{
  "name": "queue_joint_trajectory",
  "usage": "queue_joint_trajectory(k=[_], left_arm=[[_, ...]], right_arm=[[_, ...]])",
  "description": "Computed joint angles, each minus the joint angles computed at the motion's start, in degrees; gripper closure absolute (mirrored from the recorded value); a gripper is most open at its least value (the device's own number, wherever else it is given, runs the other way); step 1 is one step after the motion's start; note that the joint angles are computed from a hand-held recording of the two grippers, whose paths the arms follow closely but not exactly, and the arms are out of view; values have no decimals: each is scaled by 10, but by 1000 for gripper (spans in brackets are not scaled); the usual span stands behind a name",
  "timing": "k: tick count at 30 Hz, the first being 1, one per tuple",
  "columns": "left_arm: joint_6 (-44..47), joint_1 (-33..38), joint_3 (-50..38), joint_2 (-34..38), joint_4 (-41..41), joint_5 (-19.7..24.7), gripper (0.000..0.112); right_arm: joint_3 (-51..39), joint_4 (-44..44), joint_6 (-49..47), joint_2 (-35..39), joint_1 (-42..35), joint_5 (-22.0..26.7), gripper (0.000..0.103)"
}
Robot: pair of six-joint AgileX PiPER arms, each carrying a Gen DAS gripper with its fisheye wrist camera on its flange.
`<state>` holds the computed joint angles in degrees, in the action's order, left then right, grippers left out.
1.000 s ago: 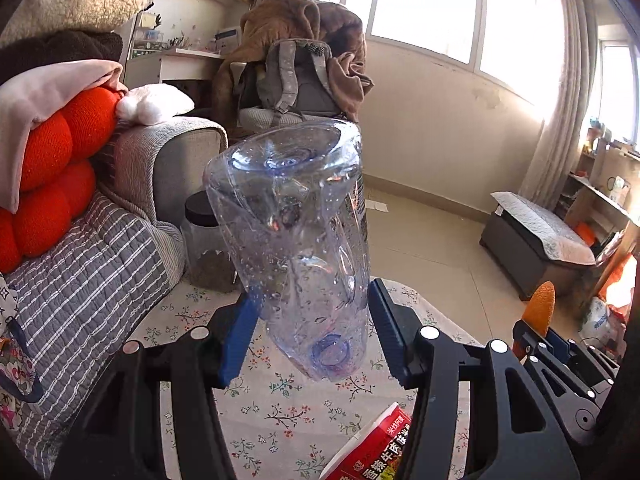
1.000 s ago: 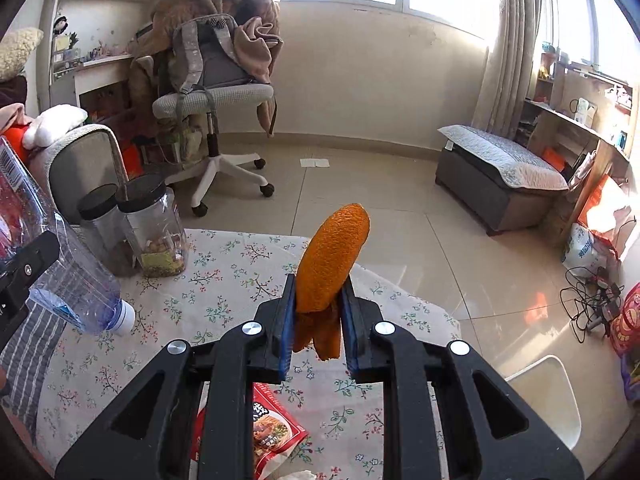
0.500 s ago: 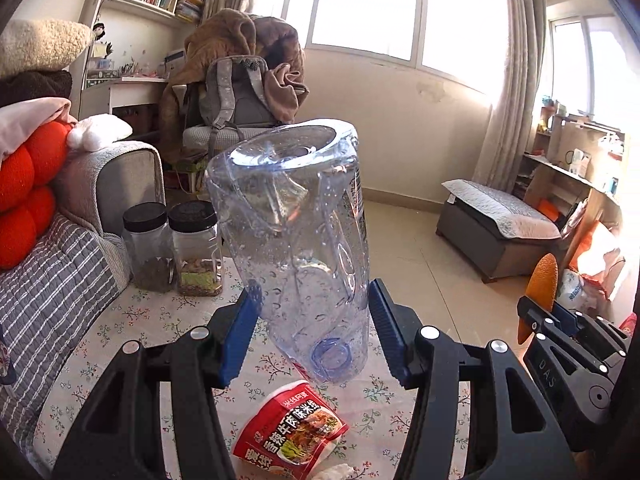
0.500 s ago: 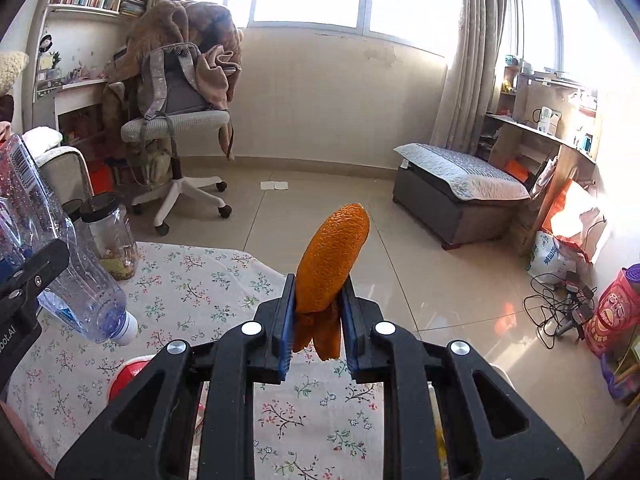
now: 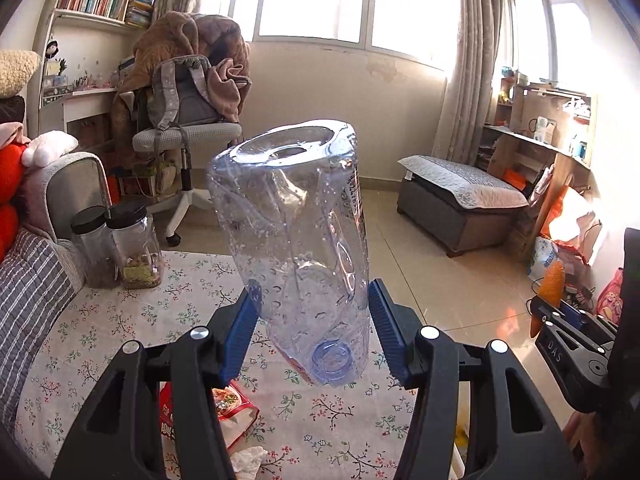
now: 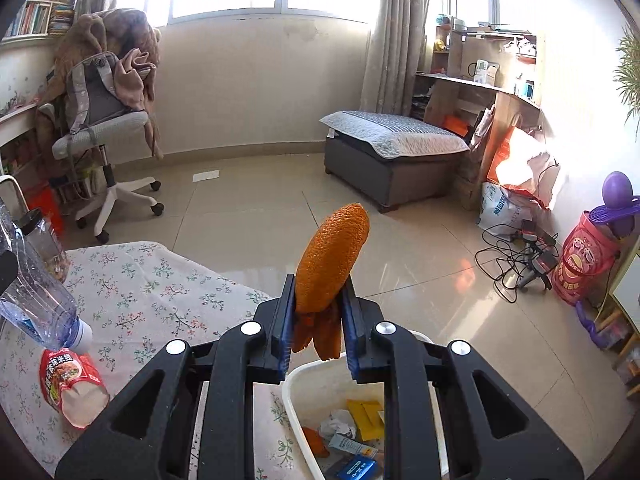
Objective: Collect trash
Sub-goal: 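Carry the peel to the white bin and open the right gripper while the left gripper drops the bottle in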
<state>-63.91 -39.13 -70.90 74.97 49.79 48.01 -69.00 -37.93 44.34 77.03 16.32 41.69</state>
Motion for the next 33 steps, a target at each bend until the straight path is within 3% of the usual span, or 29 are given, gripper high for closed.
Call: queue_joint_trajectory(k=[5, 7, 9, 13, 15, 20, 33], left_arm=[[3, -35, -26, 32, -2, 8, 57], [5, -48, -38, 47, -5, 9, 57], [9, -61, -54, 65, -13, 10, 57], [25, -83, -90, 102, -36, 8, 57], [35, -93, -107, 120, -47, 6, 57], [80, -111, -163, 173, -95, -1, 57], [209, -150, -336, 320, -233, 24, 56]], right_arm=[[27, 35, -39, -3, -66, -7, 82], [28, 71, -80, 5, -95, -3, 77], [34, 106, -106, 5, -123, -3, 53], [45, 142, -132, -2, -171, -4, 32], [53, 154, -128, -11, -197, -10, 13], [63, 204, -138, -36, -271, -33, 7], [73, 397, -255, -52, -470, -51, 7]])
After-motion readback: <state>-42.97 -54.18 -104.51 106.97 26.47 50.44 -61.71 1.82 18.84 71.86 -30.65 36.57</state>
